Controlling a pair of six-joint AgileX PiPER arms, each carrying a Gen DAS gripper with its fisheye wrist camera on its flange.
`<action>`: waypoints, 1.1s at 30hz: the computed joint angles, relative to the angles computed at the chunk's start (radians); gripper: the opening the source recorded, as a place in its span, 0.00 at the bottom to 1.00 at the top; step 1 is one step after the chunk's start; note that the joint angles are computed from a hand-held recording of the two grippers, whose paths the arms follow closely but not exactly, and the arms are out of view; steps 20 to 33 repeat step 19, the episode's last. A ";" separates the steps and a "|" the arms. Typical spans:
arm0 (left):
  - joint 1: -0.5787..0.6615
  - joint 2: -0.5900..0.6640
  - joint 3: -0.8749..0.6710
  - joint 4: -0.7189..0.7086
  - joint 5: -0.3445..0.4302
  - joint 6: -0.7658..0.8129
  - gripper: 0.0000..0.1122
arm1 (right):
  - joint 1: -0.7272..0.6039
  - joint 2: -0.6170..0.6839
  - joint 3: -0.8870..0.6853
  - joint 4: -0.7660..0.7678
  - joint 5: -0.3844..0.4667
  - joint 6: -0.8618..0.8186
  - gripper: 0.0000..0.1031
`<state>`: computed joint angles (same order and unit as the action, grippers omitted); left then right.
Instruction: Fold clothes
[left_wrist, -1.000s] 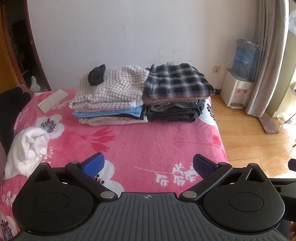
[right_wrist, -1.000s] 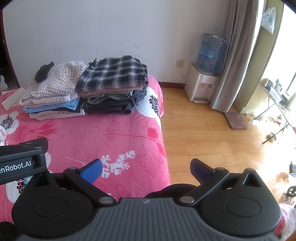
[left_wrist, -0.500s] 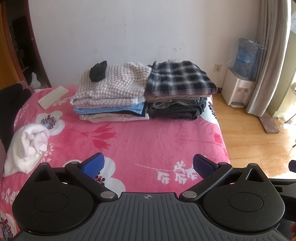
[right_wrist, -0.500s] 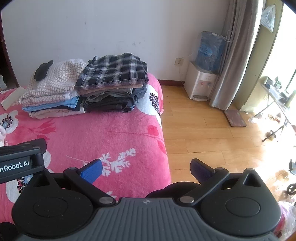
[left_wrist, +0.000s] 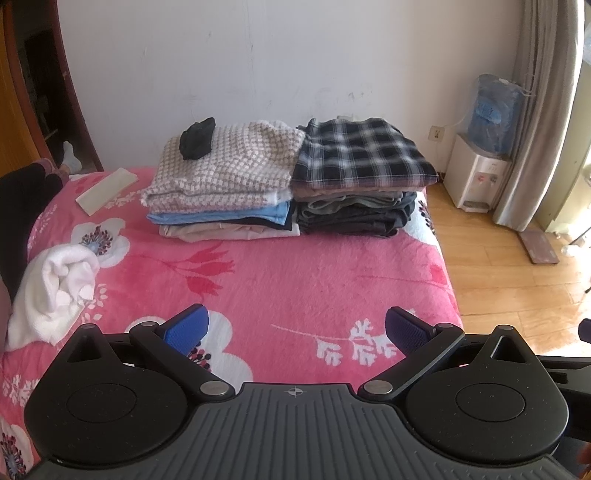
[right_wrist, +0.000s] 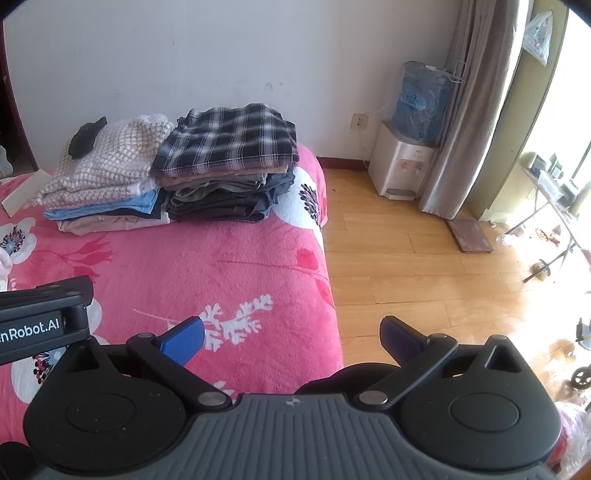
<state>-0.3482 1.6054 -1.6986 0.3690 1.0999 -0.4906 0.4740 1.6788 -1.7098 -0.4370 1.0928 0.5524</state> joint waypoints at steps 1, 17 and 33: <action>0.000 0.001 -0.002 0.000 0.001 0.000 0.92 | -0.001 0.001 -0.001 0.001 0.000 -0.001 1.00; -0.033 0.033 -0.042 0.027 0.031 -0.015 0.92 | -0.034 0.001 0.002 0.040 -0.014 -0.024 1.00; -0.037 0.037 -0.047 0.030 0.035 -0.017 0.92 | -0.039 0.000 0.007 0.044 -0.018 -0.024 1.00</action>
